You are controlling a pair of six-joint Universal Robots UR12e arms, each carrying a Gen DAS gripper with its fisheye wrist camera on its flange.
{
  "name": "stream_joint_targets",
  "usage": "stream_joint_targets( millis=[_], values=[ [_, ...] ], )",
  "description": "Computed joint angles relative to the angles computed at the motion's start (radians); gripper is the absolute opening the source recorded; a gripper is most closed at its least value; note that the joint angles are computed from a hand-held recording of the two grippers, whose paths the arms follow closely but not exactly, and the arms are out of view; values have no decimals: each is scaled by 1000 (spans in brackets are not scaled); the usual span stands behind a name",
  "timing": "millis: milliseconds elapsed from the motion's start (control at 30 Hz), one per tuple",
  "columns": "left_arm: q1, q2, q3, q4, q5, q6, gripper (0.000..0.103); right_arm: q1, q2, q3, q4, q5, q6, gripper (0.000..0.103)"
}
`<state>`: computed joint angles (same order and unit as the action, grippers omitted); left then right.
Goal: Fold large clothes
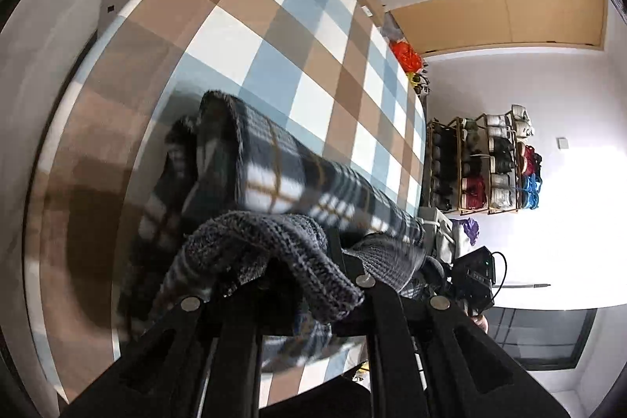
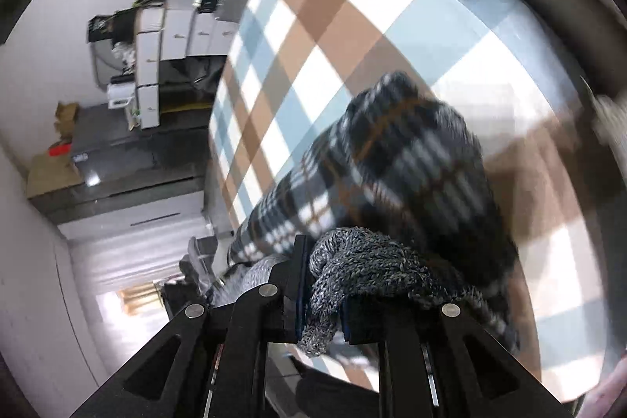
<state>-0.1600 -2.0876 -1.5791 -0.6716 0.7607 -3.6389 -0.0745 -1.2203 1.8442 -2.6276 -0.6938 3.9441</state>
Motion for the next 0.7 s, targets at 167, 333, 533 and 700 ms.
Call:
stream_joint_targets(
  millis=[167, 333, 533, 700],
  values=[
    [3, -19, 21, -6, -4, -8, 5, -8, 43, -20, -34, 10, 19, 15],
    [17, -22, 27, -66, -31, 14, 5, -30, 54, 3, -89, 61, 50, 20],
    [28, -5, 33, -144, -68, 24, 15, -29, -28, 37, -235, -128, -5, 93],
    [22, 63, 0, -49, 65, 16, 78, 59, -123, 0, -94, -388, -407, 94]
  ],
)
